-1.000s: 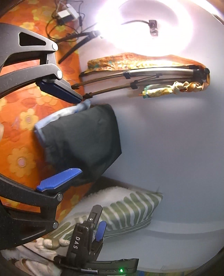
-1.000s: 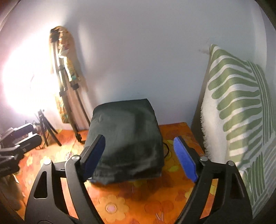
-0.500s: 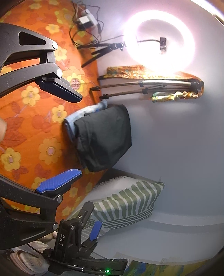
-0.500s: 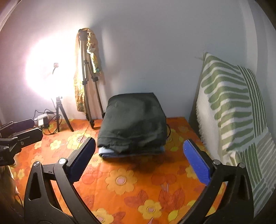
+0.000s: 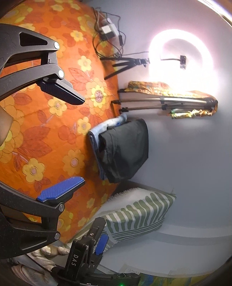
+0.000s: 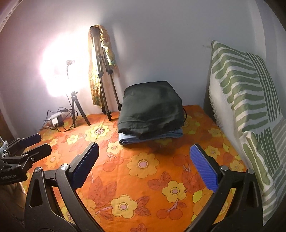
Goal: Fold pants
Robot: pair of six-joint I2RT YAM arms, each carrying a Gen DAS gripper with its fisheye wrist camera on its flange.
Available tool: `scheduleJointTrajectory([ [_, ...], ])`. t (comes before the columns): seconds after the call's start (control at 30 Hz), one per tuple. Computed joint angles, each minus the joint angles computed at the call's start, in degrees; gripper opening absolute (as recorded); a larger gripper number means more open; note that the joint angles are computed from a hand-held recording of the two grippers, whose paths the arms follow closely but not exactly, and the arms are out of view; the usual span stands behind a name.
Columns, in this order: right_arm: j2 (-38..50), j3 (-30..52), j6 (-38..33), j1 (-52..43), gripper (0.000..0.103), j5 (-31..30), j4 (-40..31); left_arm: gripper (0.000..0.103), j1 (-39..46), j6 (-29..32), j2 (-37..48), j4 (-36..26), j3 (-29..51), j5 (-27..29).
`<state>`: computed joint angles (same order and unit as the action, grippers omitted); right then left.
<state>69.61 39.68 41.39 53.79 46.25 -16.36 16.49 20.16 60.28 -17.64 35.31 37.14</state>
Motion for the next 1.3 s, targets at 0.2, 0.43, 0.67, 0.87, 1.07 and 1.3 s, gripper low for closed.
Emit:
scheduleJointTrajectory([
  [0.2, 2.2, -0.8, -0.6, 0.9, 0.103, 1.7, 1.8, 0.083, -1.3, 2.6, -1.4, 2.1, -3.1, -4.1],
  [0.43, 3.9, -1.8, -0.5, 1.1, 0.103, 0.6, 2.9, 0.083, -0.3, 3.9, -0.1, 1.7, -3.5, -4.5],
  [0.67, 4.0, -2.0, -0.3, 1.4, 0.103, 0.8, 3.0, 0.083, 0.5, 4.7, -0.5, 0.9, -3.8, -4.0],
  [0.87, 3.8, -2.4, 0.2, 1.8, 0.103, 1.3, 3.2, 0.083, 1.2, 5.3, -0.9, -0.3, -3.5, -3.0],
  [1.07, 4.1, -1.7, 0.8, 2.3, 0.103, 1.5, 2.2, 0.083, 1.9, 5.2, -0.4, -1.4, -2.7, -2.0],
  [1.3, 4.2, -1.2, 0.8, 2.4, 0.103, 1.5, 1.8, 0.083, 1.9, 5.3, -0.6, -1.4, -2.8, -1.7],
])
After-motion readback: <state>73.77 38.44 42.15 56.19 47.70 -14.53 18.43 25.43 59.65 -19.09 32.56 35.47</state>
